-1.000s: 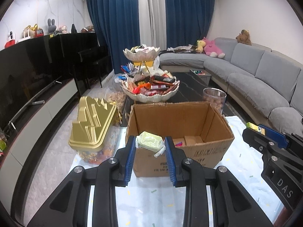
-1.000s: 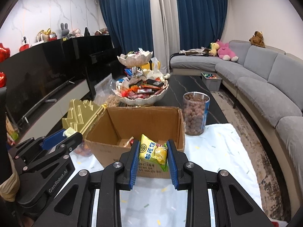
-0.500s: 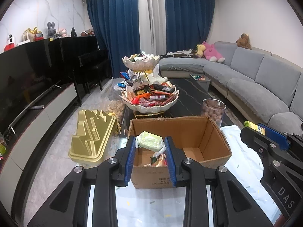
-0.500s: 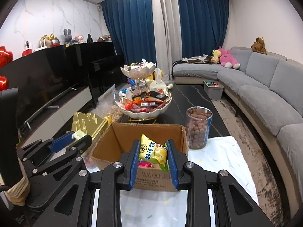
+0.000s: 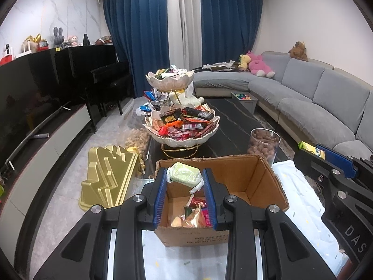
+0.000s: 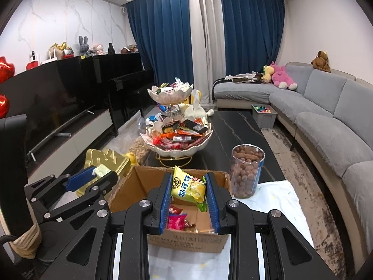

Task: Organize snacks
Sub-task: 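Lift and carry the pale green and yellow candies in both grippers over the box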

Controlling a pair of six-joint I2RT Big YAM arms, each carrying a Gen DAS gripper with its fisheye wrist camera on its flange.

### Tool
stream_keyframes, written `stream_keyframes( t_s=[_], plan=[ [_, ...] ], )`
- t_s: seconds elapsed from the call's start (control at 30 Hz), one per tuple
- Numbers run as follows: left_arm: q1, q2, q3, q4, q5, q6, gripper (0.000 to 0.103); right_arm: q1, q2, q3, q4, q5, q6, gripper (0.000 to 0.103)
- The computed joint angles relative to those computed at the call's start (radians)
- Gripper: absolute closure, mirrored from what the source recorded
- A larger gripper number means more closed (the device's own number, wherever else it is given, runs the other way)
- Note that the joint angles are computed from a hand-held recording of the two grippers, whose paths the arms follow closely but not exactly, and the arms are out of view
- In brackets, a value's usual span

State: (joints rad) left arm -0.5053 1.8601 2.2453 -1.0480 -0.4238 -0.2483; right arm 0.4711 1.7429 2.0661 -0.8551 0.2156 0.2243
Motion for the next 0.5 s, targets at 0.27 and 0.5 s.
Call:
stream_keyframes(
  t_s=[0.27,0.5],
  plan=[
    [0.027,0.068,0.076,-0.037,0.035,0.004,0.072,-0.011,0.089,0.11,-0.045,-0.018,-0.007,0.073],
    [0.046,0.13,0.141,-0.064,0.063,0.003,0.072,-0.02,0.162,0.196,-0.085,-0.035,-0.016,0.073]
  ],
)
